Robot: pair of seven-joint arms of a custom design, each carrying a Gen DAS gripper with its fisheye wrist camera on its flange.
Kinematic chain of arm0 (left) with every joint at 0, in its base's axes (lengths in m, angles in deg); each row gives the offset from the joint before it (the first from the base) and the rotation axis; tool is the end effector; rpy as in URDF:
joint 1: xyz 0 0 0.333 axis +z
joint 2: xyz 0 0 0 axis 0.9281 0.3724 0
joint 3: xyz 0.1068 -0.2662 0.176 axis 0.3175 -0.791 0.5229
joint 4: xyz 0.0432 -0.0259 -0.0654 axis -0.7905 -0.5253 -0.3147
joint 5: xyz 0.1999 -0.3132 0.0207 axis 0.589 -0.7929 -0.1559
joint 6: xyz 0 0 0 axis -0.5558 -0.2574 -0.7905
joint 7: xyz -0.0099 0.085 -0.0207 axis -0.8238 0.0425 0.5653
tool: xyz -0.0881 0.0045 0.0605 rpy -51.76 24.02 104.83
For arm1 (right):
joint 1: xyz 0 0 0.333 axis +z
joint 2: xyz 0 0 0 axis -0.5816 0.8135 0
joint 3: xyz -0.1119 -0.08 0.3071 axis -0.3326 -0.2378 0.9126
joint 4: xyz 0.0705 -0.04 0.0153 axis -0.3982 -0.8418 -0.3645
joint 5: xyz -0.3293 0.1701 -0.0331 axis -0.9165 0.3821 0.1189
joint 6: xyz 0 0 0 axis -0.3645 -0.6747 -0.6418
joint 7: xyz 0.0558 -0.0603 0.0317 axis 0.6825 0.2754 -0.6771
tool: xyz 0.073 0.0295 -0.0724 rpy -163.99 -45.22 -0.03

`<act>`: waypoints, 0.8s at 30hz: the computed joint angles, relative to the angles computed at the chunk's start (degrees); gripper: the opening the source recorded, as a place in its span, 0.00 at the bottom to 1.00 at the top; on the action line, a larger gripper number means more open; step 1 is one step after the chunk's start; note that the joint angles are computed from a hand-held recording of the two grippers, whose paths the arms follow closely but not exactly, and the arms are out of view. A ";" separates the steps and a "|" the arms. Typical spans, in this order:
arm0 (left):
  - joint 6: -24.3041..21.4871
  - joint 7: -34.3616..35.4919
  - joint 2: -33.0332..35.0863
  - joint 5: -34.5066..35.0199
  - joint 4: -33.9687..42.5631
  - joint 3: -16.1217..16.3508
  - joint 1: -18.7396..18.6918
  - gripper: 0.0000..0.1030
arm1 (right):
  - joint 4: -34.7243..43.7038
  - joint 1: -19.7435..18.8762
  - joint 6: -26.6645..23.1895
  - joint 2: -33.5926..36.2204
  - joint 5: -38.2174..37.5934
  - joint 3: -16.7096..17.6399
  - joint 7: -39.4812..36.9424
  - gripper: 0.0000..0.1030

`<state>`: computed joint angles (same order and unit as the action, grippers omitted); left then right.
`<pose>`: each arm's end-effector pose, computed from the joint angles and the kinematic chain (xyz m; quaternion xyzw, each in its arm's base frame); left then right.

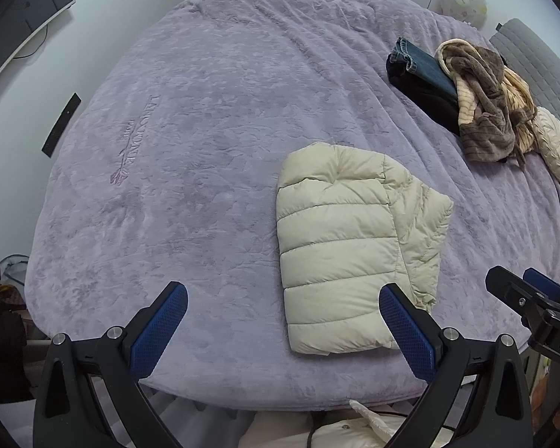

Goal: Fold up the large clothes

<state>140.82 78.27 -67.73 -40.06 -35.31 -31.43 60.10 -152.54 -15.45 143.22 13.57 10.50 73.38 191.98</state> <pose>0.4270 -0.1608 0.8128 -0.5634 0.8087 -0.1529 0.0725 0.3924 0.2292 0.8045 -0.5105 0.8391 -0.0915 0.1640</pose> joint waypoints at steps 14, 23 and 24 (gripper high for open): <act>0.05 -0.13 0.53 1.25 0.33 -0.29 -0.17 1.00 | 0.18 0.16 -0.54 0.26 0.42 -0.12 0.22 1.00; 0.01 -0.33 0.61 1.56 0.34 -0.38 -0.27 1.00 | 0.34 0.02 -0.68 0.47 0.73 -0.33 -0.30 1.00; -0.01 -0.27 0.70 1.66 0.37 -0.38 -0.27 1.00 | 0.39 0.02 -0.71 0.49 0.77 -0.35 -0.38 1.00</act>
<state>140.81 78.00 -67.02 -38.40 -34.95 -31.81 59.82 -152.15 -15.43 142.51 14.06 11.27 73.03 191.60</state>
